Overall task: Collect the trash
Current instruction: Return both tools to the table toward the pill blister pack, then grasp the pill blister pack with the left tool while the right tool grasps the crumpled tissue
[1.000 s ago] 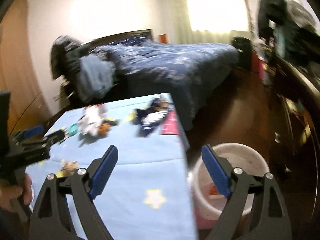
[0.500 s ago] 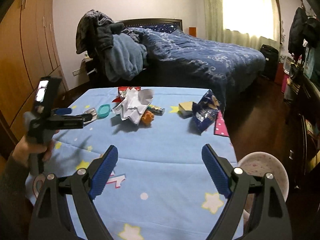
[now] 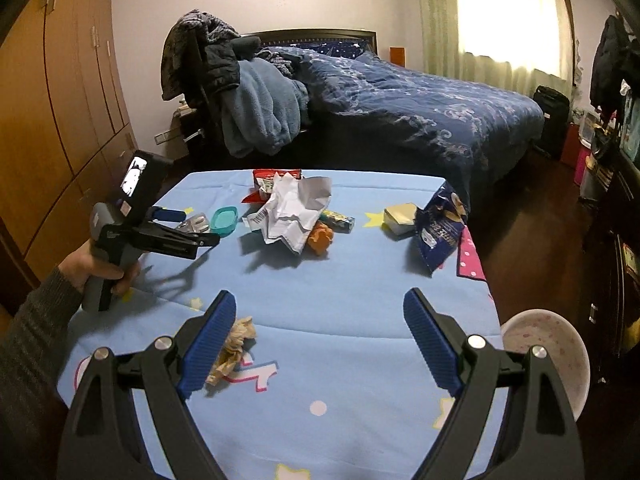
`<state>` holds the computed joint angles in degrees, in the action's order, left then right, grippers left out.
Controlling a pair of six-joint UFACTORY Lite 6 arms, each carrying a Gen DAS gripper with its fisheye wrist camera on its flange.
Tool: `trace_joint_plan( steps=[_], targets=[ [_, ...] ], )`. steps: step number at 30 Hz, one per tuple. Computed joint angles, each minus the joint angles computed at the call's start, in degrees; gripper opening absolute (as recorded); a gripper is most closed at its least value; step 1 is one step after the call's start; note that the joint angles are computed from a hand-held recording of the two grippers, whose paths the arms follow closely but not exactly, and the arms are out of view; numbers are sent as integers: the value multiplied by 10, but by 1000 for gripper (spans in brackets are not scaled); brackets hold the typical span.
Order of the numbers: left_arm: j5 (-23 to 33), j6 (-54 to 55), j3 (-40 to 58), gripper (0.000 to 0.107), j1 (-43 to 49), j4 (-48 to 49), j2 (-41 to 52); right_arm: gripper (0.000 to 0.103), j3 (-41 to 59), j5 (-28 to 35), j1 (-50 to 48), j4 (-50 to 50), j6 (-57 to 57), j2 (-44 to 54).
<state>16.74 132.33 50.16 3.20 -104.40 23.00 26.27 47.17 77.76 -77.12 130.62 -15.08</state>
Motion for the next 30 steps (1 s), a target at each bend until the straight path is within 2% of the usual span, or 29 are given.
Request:
trace_joint_plan(
  steps=[2,4,8,10,12,14,16,19,20,21,22,24,26,28,29,30],
  targets=[
    [10,-11,5,99,7,18,6,87,5,-1,1,-2,1,5],
    [11,18,-3,99,6,-15,2,87,10,-7,-1,-8,3,11],
    [20,75,-54,81,7,-71,-41,87,26,-22,-9,-18,8,34],
    [14,108,-73,76,3,-112,-58,87,33,-34,-13,-29,16,50],
    [20,106,-93,60,11,-113,-79,87,39,-43,-15,-36,24,66],
    [23,56,-98,60,26,-72,-87,87,44,-48,-15,-43,32,79],
    [22,89,-118,60,30,-97,-101,87,47,-56,-18,-50,42,91],
    [29,86,-139,60,31,-84,-118,87,49,-62,-18,-58,53,98],
    [29,93,-142,67,29,-89,-121,87,50,-61,-16,-58,53,99],
    [28,77,-138,89,25,-71,-117,87,51,-59,-14,-56,51,99],
    [25,37,-128,99,20,-32,-106,87,51,-56,-12,-55,49,98],
    [21,30,-124,99,10,-24,-100,87,52,-51,-8,-50,45,96],
    [14,91,-130,99,-5,-82,-99,87,49,-50,-7,-47,44,90],
    [17,109,-132,99,-7,-101,-98,87,45,-52,-9,-49,46,84],
    [18,121,-136,92,-7,-116,-101,87,44,-51,-9,-49,46,82],
    [23,129,-142,80,-3,-122,-108,87,43,-50,-9,-49,46,80]
  ],
)
